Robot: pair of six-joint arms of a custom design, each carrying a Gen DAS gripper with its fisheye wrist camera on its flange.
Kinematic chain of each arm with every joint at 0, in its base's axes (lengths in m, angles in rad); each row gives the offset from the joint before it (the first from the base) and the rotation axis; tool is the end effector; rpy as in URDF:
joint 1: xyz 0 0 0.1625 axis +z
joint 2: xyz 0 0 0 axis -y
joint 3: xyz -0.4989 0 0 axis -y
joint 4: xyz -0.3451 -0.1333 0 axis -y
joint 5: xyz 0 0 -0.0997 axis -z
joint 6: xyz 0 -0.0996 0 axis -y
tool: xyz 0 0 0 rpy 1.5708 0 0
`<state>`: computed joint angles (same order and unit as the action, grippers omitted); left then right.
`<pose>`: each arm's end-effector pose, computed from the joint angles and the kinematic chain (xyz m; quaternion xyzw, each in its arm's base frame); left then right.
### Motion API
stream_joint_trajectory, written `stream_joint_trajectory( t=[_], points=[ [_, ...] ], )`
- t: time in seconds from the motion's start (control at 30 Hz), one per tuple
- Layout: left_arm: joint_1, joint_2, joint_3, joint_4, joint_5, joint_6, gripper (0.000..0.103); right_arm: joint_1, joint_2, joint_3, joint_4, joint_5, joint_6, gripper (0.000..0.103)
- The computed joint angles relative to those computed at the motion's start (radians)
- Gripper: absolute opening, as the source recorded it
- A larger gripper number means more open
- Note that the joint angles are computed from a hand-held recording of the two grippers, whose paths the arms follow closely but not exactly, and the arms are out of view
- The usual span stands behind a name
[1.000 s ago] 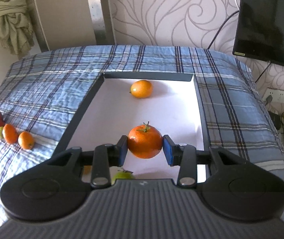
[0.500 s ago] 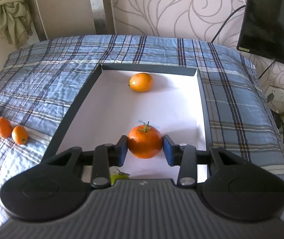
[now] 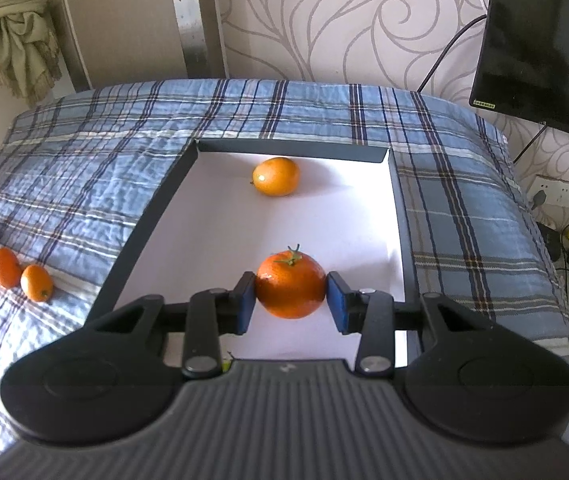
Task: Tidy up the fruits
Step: 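Open the right gripper to release the leafy tangerine in the tray, then move both tools back to the row of fruits on the bed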
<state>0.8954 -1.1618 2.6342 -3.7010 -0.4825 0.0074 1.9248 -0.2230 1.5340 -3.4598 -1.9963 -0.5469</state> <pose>-0.0393 -0.4034 0.3012 0.1135 0.8190 -0.4217 0.3723 0.3320 -0.6324 -0.0822 0.3537 -0.8697 0.2578 0.2283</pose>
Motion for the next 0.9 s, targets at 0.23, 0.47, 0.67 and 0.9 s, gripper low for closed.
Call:
stream_joint_trajectory(
  t=[0.23, 0.47, 0.67, 0.9],
  points=[
    [0.018, -0.019, -0.003, 0.003, -0.017, 0.022, 0.06, 0.001, -0.004, -0.006, 0.024, -0.018, 0.035, 0.043],
    [0.053, -0.042, -0.029, 0.015, -0.06, 0.096, 0.06, 0.005, -0.007, 0.013, -0.034, -0.033, 0.059, 0.048],
    [0.088, -0.071, -0.064, 0.075, -0.106, 0.149, 0.06, 0.005, -0.01, 0.043, -0.089, -0.036, 0.091, 0.048],
    [0.112, -0.099, -0.077, 0.169, -0.143, 0.202, 0.06, 0.0, -0.012, 0.07, -0.158, -0.036, 0.162, 0.048]
  ],
)
